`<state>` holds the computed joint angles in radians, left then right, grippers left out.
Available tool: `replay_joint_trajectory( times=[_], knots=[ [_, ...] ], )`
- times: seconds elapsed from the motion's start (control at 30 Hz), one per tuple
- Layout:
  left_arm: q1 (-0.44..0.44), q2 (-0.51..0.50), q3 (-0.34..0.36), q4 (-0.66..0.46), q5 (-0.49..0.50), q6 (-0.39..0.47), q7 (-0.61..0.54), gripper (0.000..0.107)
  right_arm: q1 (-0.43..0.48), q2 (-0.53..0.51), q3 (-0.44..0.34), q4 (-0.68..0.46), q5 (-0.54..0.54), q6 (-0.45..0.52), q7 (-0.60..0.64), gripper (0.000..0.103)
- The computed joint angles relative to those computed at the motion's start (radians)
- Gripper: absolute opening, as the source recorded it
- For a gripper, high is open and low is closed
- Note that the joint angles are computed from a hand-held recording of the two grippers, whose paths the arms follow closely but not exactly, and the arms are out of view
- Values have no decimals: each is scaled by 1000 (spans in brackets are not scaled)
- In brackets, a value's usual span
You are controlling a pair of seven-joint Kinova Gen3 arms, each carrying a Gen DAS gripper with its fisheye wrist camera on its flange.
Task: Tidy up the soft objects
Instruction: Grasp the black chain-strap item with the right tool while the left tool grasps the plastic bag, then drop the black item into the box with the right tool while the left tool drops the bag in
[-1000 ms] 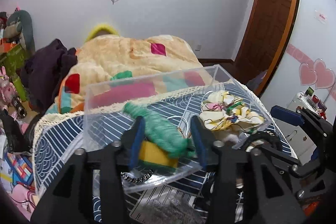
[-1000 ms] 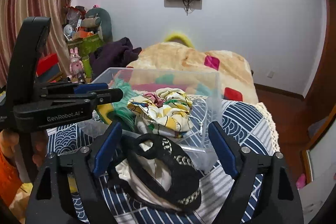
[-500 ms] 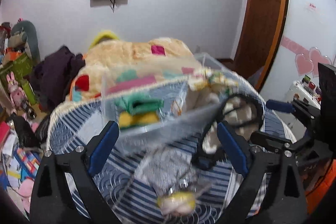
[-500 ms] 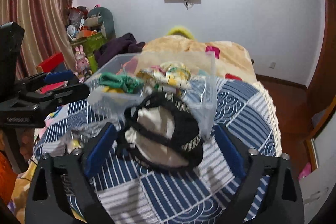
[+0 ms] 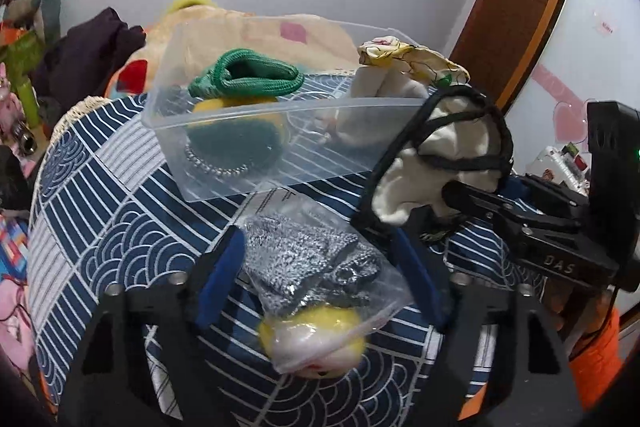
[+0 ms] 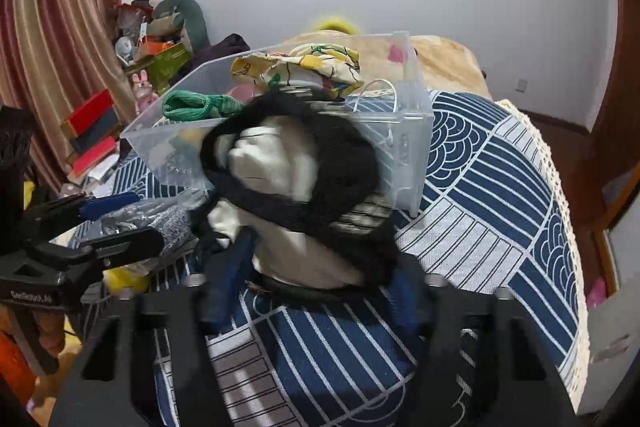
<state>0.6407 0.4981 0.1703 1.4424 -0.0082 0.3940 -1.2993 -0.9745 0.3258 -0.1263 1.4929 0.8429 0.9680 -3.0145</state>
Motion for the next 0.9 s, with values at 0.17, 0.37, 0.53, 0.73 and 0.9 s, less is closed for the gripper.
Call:
replay_joint_trajectory(
  times=[0.17, 0.37, 0.53, 0.73, 0.9],
  knots=[
    [-24, 1, 27, 7, 23, -6, -32, 51, -13, -32, -2, 51, 47, -28, -69, 16],
    [-3, -30, 7, 42, 16, -40, -17, 38, -37, -60, -26, 90, 158, -14, -170, 14],
    [-16, -78, 18, 84, 23, -82, -21, 34, -55, -61, -50, 71, 243, 20, -198, 13],
    [-9, -128, -1, 109, 11, -135, -7, 34, -53, -66, -57, 55, 315, 19, -222, 13],
    [55, -153, -91, 98, -51, -172, 56, 34, -41, -43, -45, -6, 342, 29, -190, 13]
  ],
)
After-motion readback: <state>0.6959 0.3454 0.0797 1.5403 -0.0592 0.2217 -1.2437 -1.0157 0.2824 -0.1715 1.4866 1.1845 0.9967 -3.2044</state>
